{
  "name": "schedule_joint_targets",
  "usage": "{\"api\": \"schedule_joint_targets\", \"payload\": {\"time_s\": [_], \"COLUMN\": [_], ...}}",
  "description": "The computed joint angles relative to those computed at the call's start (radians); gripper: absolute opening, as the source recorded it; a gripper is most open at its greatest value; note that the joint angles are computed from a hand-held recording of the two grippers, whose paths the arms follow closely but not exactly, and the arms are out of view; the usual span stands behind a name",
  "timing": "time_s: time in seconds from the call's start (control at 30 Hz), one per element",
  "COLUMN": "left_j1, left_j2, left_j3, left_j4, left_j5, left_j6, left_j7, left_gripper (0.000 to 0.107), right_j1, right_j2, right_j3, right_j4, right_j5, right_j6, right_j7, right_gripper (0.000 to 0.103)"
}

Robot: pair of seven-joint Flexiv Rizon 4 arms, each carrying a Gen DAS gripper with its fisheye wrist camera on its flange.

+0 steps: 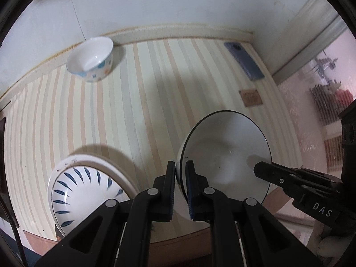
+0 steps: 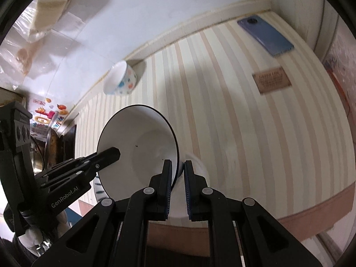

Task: Organize plates and bowls

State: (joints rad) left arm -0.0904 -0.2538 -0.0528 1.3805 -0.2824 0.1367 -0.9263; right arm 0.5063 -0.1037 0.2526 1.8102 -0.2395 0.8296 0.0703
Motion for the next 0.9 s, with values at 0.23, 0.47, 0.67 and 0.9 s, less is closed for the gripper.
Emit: {"api": "schedule_joint_targets", "payload": {"time_s": [0.23,0.47,0.67,0.9], "left_j1": [-0.014,-0.022,-0.03,-0.036], "left_j2": [0.004,0.001,-0.002,-0.01], "left_j3": [0.003,0.006,0.007,0.006], "left_j4": [0.03,0.045,0.051,0.047], "left_j5": [0.052,0.086,0.117,0.138], "left_j6": [-0.005,-0.01,-0.006,-0.015], "left_j7": [0.017,0.013,0.011,0.007], "left_gripper": [0.008,0.007,0.007,0.007], "right_j1": [0.01,0.014,0.015,0.009], "right_j2": [-0.011,-0.019,-0.029,-0.047], "right_j3": [0.014,0.017,0.016,0.014], "right_j4": [0.032,0.048,0.051,0.024], "right_j5": [0.051,0.083,0.105,0.144], "right_j6": [0.024,0.035,0.043,0.022], "right_j7": [0.009,0.004,-0.005,-0.054], "right_gripper": [0.012,0.012,0.012,0.012]}}
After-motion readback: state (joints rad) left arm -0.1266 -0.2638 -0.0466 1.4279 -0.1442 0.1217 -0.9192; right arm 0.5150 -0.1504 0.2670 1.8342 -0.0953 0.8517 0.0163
